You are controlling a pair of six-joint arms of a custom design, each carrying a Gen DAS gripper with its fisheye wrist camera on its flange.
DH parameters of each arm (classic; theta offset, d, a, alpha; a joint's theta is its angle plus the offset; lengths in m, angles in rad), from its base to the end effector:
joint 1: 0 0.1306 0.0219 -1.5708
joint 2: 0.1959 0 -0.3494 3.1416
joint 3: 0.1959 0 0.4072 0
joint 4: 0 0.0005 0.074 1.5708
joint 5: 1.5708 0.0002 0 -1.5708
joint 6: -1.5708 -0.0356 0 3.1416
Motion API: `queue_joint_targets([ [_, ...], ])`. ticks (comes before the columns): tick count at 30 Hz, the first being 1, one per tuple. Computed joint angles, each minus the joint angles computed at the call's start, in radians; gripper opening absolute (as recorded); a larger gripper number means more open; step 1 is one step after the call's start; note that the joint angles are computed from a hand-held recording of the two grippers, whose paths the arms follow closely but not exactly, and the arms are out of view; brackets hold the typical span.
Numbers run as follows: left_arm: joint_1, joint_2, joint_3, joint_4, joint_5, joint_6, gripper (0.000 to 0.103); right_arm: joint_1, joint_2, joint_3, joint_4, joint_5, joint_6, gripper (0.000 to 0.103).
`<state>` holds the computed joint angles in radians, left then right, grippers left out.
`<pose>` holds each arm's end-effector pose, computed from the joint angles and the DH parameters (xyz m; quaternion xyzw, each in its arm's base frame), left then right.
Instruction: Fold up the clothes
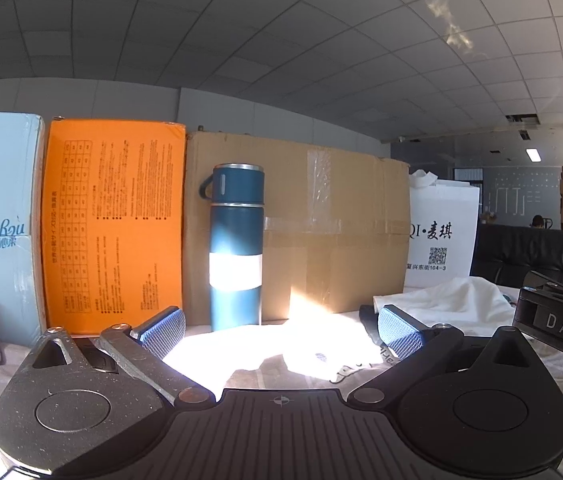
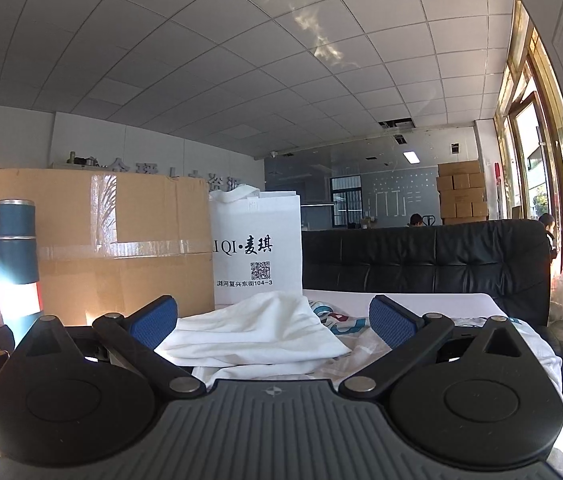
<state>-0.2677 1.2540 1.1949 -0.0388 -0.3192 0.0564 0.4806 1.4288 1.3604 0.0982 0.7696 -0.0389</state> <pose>0.4788 -0.1203 0.4427 -0.0290 0.7386 0.0092 0.6734 0.4963 0.2302 0.4544 0.1214 0.6889 -0.0819 0.7099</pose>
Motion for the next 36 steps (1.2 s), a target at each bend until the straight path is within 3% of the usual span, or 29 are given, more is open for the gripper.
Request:
queue_joint_targets([
  [8,0.001,0.0,-0.001,0.004,0.014,-0.007,0.103,0.005,-0.011,-0.02,0.033,-0.02,-0.003,0.103],
  [36,0.002,-0.003,-0.006,0.014,0.025,-0.019,0.103,-0.002,-0.004,0.002,-0.047,-0.049,-0.047,0.103],
])
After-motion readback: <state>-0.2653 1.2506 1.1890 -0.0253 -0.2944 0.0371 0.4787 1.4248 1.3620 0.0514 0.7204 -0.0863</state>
